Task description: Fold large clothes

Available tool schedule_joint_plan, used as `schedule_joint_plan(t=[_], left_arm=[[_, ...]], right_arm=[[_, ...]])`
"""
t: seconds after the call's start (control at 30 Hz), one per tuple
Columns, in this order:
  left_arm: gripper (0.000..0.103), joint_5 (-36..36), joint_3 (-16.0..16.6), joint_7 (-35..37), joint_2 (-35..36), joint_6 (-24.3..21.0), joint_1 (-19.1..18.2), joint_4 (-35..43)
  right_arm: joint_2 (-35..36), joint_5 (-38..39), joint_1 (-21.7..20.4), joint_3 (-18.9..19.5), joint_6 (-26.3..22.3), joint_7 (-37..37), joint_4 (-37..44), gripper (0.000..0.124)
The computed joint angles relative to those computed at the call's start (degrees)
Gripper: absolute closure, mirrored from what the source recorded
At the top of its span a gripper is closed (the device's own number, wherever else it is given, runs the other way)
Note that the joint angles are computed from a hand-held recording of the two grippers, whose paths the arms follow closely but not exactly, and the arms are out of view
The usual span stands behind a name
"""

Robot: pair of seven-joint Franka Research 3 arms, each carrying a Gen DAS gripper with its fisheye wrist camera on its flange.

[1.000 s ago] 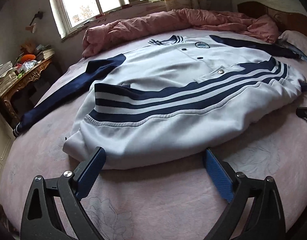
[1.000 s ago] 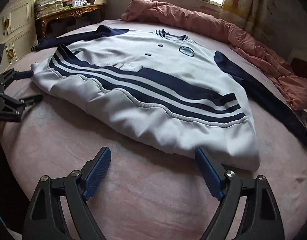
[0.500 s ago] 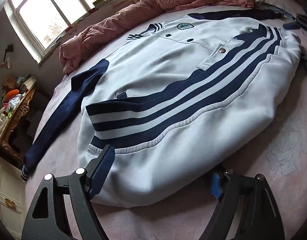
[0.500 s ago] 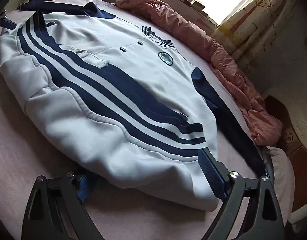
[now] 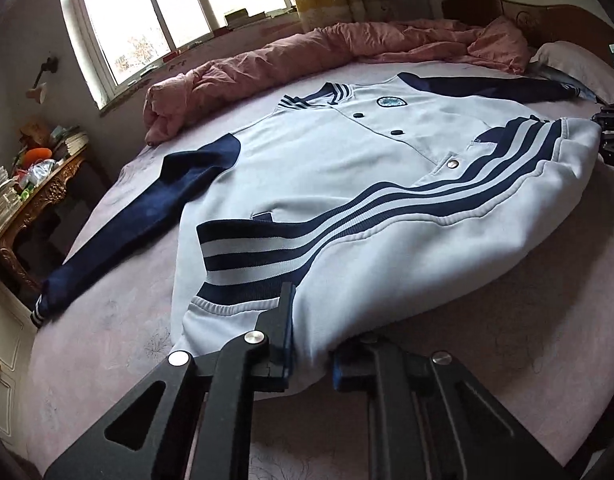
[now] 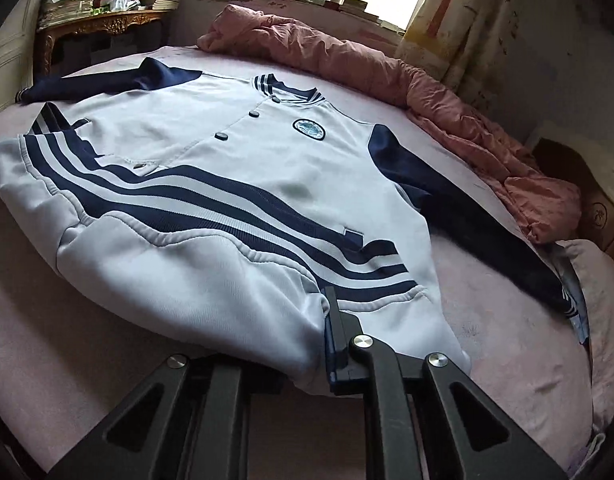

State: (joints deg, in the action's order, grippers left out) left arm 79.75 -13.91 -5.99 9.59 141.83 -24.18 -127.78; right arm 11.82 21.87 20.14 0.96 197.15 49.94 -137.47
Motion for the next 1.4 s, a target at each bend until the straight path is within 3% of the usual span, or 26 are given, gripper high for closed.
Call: schedule_joint_plan(t=[0.03, 0.13, 0.2, 0.23, 0.33, 0.43, 0.7, 0.8, 1.03, 1.07, 1.17, 1.23, 1.3, 1.4], left_arm=[[0.089, -1.59, 0.32, 1.20, 0.15, 1.59, 0.79, 0.49], [0.089, -5.08, 1.32, 2.67, -0.74, 6.39, 2.87, 1.03], [0.088, -5.90, 1.63, 3.74, -1.18, 6.08, 3.31, 2.19], [0.088, -5.76, 1.73, 4.17, -1.09, 5.19, 3.33, 3.13], [0.088, -5.95, 2.49, 4.66, 0.87, 3.58, 3.91, 7.60], [0.088, -7.11, 3.88, 5.77, 4.98, 2.93, 4.40, 13.37], [0.088, -12.35, 8.55, 10.92, 14.89, 5.13, 4.92, 23.50], [0.088, -12.63, 10.25, 12.65, 18.27, 4.73, 3.79, 26.62], [0.086, -6.57, 13.79, 9.65, 21.22, 4.25, 0.23, 28.83], [0.080, -4.71, 14.12, 8.36, 20.71, 4.66, -0.15, 28.22], [0.027, 0.82, 14.36, 2.85, 18.21, 3.90, -1.09, 25.64], [0.025, 3.81, 13.50, -0.87, 15.93, 3.65, -0.75, 23.17], [0.025, 5.35, 12.09, -3.14, 13.18, 4.09, 0.25, 20.12], [0.022, 7.71, 10.25, -6.57, 9.60, 1.61, 1.18, 15.82]], right_arm=[[-0.05, -1.02, -1.53, 0.96, -2.05, 1.12, 1.27, 0.109], [0.07, -3.83, -11.05, 8.68, -11.44, 4.80, 6.73, 0.109], [0.65, -0.52, -17.57, 14.89, -17.44, 2.05, 11.10, 0.108], [1.12, 1.22, -18.08, 15.31, -19.61, 1.35, 13.12, 0.108], [3.80, 2.38, -15.86, 12.46, -25.71, 2.21, 20.21, 0.108], [8.67, -2.53, -9.43, 5.38, -28.48, 8.13, 27.67, 0.108], [24.31, -10.24, -2.62, -1.48, -33.54, 16.82, 48.75, 0.108], [30.07, -11.62, -2.65, -1.44, -36.73, 18.90, 56.15, 0.108], [33.16, -11.67, -4.03, 0.48, -33.98, 17.93, 57.84, 0.105], [32.46, -11.41, -4.46, 1.02, -33.61, 17.34, 56.84, 0.104], [28.81, -10.06, -5.98, 2.98, -30.57, 14.60, 51.43, 0.076], [25.66, -10.85, -4.03, 0.49, -25.77, 15.17, 46.20, 0.047], [22.62, -12.74, -1.59, -2.71, -21.89, 15.74, 41.13, 0.046], [19.01, -13.76, -1.04, -4.25, -18.33, 15.11, 35.10, 0.045]])
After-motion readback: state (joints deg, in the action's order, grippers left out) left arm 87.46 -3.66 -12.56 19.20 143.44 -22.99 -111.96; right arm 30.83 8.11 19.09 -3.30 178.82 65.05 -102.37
